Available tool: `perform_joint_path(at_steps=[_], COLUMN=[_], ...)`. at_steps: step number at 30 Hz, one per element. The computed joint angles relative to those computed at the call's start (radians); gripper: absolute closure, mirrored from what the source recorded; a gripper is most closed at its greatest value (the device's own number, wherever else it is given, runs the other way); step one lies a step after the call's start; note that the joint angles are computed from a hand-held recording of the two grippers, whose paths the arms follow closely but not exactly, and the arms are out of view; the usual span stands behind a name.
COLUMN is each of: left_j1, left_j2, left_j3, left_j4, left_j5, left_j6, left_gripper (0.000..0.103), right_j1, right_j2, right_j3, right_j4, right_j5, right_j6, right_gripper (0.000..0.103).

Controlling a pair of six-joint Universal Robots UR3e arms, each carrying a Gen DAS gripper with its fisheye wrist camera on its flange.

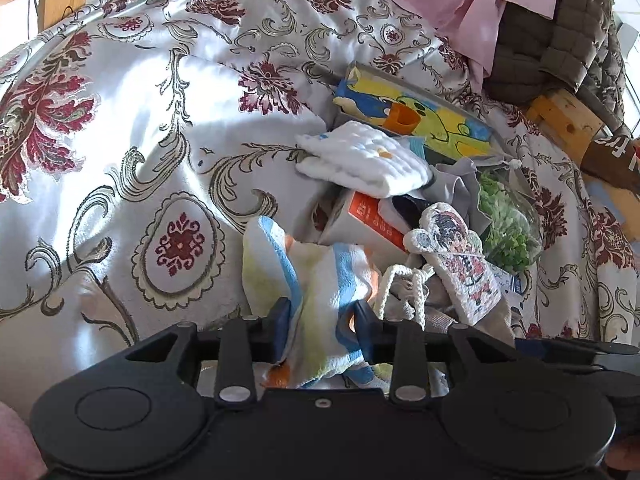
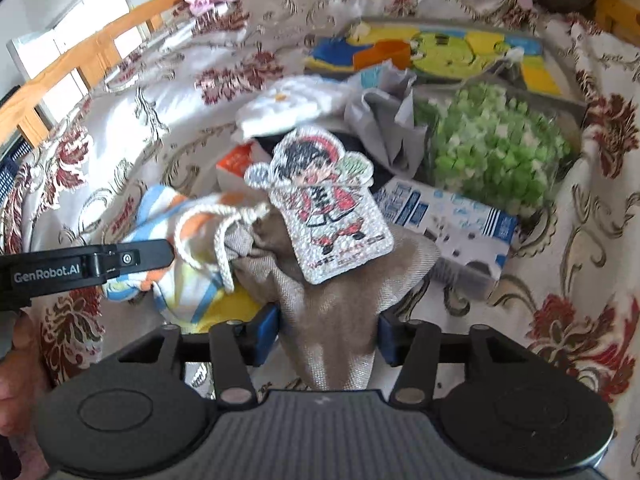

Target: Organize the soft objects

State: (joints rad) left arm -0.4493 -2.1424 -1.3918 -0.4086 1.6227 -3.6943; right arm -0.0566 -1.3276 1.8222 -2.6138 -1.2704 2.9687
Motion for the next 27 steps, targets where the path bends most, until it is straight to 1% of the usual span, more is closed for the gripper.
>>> perform_joint_path(at_steps=[2,4,5,7,8,9,10,13,14,17,19,22,25,27], left_j1=[-0.002,-0.01,-0.017,-0.026,-0.029,-0.031,-0.033,-0.04,-0.044,-0.059,-0.076,-0.1,-0.111,-0.114], left_j2=[-0.007,-0.017,-0.022,-0.027,-0.027,-0.021,-0.014,0.016,0.028,0.054,0.056,0.051,0.051,0.049], left_j3=[0.008,0.024,0.032,0.038,0.038,0.031,0.021,-0.012,-0.031,-0.097,-0.121,-0.146,-0.158,-0.161], left_j4=[-0.007,-0.018,-0.022,-0.022,-0.023,-0.018,-0.011,0.01,0.037,0.176,0.26,0.374,0.429,0.453], left_j5=[-0.005,0.004,0.017,0.04,0.05,0.056,0.062,0.078,0.09,0.132,0.171,0.222,0.237,0.238], left_j6=[0.014,0.035,0.047,0.071,0.078,0.081,0.081,0.082,0.082,0.084,0.092,0.119,0.133,0.137], left_gripper=[0.067,0.072,0.072,0.079,0.082,0.084,0.085,0.086,0.086,0.087,0.087,0.087,0.087,0.087], right_j1=[0.017,0.038,0.049,0.061,0.061,0.059,0.051,0.011,-0.002,-0.006,-0.004,0.028,0.049,0.046], right_j2=[0.018,0.034,0.038,0.035,0.026,0.013,-0.005,-0.078,-0.103,-0.152,-0.175,-0.172,-0.166,-0.166], right_j3=[-0.025,-0.047,-0.051,-0.047,-0.034,-0.02,0.002,0.099,0.135,0.215,0.254,0.282,0.308,0.323], right_j4=[0.036,0.058,0.06,0.054,0.039,0.024,0.002,-0.094,-0.136,-0.262,-0.339,-0.479,-0.593,-0.642], right_j5=[-0.019,-0.049,-0.068,-0.09,-0.094,-0.091,-0.078,0.016,0.049,0.068,0.059,-0.002,-0.062,-0.076], right_j6=[-0.015,-0.028,-0.032,-0.032,-0.031,-0.032,-0.037,-0.072,-0.08,-0.085,-0.078,-0.044,-0.017,0.005], right_gripper=[0.04,0.041,0.044,0.058,0.06,0.066,0.07,0.073,0.073,0.074,0.074,0.074,0.074,0.074])
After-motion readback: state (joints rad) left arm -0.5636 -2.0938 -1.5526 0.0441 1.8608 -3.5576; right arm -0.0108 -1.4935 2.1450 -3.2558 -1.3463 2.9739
